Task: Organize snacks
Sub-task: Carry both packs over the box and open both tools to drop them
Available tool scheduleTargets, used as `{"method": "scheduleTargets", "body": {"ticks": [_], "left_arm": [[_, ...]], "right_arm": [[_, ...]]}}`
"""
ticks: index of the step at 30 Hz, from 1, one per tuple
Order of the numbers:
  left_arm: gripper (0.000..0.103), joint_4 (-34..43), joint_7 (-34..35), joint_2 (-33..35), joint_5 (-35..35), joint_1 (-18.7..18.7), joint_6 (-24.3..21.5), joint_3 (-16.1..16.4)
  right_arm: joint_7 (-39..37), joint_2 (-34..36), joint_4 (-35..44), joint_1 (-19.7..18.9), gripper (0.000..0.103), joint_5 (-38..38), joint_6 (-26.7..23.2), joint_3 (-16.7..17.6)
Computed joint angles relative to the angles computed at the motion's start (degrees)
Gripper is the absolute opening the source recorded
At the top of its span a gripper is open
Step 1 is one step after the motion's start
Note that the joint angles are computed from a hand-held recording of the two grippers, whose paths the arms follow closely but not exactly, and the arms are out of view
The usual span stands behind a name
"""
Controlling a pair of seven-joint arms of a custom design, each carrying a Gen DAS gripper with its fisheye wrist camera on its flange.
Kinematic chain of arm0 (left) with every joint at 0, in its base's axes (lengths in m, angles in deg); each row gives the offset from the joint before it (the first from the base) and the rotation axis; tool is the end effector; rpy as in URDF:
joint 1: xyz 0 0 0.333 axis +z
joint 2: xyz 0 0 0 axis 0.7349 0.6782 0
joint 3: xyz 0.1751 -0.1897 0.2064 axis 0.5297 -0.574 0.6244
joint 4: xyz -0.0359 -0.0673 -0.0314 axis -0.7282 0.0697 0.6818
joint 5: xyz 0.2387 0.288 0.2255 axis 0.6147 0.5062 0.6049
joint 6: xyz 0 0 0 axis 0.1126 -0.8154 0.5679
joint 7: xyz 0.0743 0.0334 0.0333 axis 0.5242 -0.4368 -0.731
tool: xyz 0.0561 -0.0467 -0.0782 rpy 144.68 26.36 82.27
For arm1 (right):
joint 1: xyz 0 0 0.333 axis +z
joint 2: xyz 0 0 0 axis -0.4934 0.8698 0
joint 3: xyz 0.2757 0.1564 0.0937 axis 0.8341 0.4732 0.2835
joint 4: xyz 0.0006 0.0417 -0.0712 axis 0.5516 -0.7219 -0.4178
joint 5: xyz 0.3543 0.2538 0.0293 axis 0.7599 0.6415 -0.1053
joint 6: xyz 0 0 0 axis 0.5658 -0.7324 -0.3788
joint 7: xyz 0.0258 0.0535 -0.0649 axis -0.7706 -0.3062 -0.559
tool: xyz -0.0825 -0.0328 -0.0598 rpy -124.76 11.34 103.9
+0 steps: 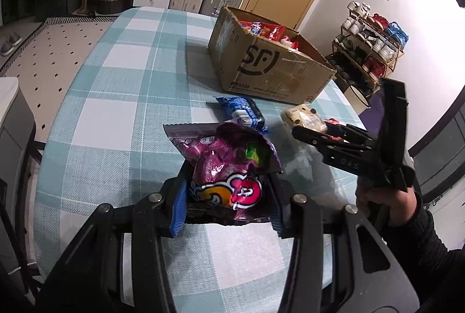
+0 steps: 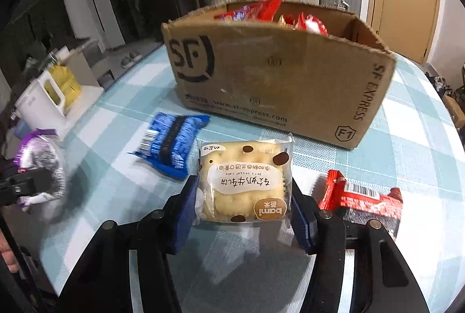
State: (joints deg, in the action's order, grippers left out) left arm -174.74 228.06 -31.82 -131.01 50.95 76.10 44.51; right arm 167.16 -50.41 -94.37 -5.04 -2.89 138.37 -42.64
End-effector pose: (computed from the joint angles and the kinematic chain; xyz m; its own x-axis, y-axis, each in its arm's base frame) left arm 0.6751 -0.1283 0.3409 -0.5921 -0.7306 0.3400 -0.7289 0.3057 -0.6126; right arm 0.6606 0.1094 0.2988 -0.1398 -0.9792 -0.1473 -0.7418 0.2021 -0.6394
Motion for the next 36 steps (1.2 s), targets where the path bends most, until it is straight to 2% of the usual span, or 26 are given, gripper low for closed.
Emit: {"method": "scheduleTargets", "body": {"ticks": [2,3,4,5,7,12,14,15,16,18,19,20,23,25,27,28,29,30,31,34,36], "left_arm": [[0.042,-0.29,0.22,-0.57,-0.23,-0.15,0.16,-0.21],[0.042,-0.37,0.25,-0.80,-0.28,-0.28,0.29,-0.24],[0.042,-0.35,0.17,-1.01,-0.12,-0.52,0.41,-0.24],[0.042,-0.14,0.08,-1.14,-0.01,-0.73,0.40,-0.26],[0.042,0.57,-0.15,-1.27,0.39,-1.19,0.39,-0.28],[0.042,2.77,-0.98,-1.27,1.47,-2.48,0.99,-0.48],[0.042,4.71,-2.48,-0.62,2.28,-2.81,-0.20,-0.61],[0.042,5.47,-2.88,-0.33,2.43,-2.91,-0.49,-0.76],[0.042,6.18,-3.24,-0.13,2.65,-3.13,-0.47,-0.93],[0.042,7.52,-3.65,0.26,3.03,-3.51,-0.33,-1.33],[0.042,8.39,-4.09,0.57,3.45,-3.80,-0.32,-1.47],[0.042,9.25,-4.43,0.83,3.91,-4.07,-0.31,-1.66],[0.042,11.66,-5.77,1.70,5.95,-5.09,0.04,-2.04],[0.042,13.83,-7.32,2.71,7.78,-5.79,-0.15,-2.23],[0.042,15.61,-8.70,3.52,9.51,-6.35,-0.14,-2.50],[0.042,17.16,-9.57,4.35,10.64,-6.78,-0.33,-2.61],[0.042,18.18,-10.19,4.88,11.45,-6.98,-0.40,-2.82],[0.042,19.27,-11.04,5.49,12.35,-7.29,-0.30,-2.95],[0.042,21.07,-12.22,6.53,13.65,-7.82,-0.43,-2.97],[0.042,25.36,-15.00,9.10,16.70,-8.74,-0.91,-3.38],[0.042,29.17,-17.53,11.41,19.37,-9.63,-1.92,-3.38]], "right_arm": [[0.22,-1.65,-2.05,0.41,0.058,0.31,1.86,-0.26],[-0.27,-2.55,-2.93,-0.84,0.058,0.62,2.66,1.06],[-1.45,-3.73,-3.99,-3.94,0.058,1.36,3.63,4.39],[-2.20,-5.18,-5.41,-5.39,0.058,2.03,4.42,5.89],[-3.30,-7.32,-7.48,-5.98,0.058,3.54,5.82,6.62],[-6.81,-12.36,-11.58,-5.18,0.058,7.03,8.60,6.25],[-9.09,-13.40,-11.68,-2.80,0.058,9.44,8.93,4.20],[-9.82,-13.83,-11.75,-3.04,0.058,10.07,9.17,4.45],[-10.31,-14.62,-11.87,-3.95,0.058,10.41,9.22,5.38],[-9.85,-15.57,-11.76,-9.30,0.058,9.14,8.93,10.29],[-10.14,-16.31,-11.83,-10.90,0.058,9.17,8.64,11.53],[-10.96,-16.68,-11.74,-10.56,0.058,10.09,8.41,11.18],[-10.36,-17.73,-11.26,-15.84,0.058,9.08,7.87,15.71],[-11.75,-18.02,-10.37,-14.13,0.058,9.83,7.07,13.51],[-12.14,-18.35,-9.64,-15.24,0.058,9.35,6.36,14.01],[-12.45,-18.61,-9.23,-13.80,0.058,9.31,5.97,12.28],[-12.65,-18.75,-8.92,-14.21,0.058,9.27,5.73,12.55],[-13.07,-18.66,-8.43,-16.37,0.058,9.36,5.60,14.58],[-13.27,-18.55,-7.59,-16.71,0.058,9.21,5.16,14.62],[-14.93,-17.75,-5.30,-21.25,0.058,10.31,4.43,18.63],[-17.84,-17.00,-3.77,-26.61,0.058,13.02,3.91,24.11]]}}
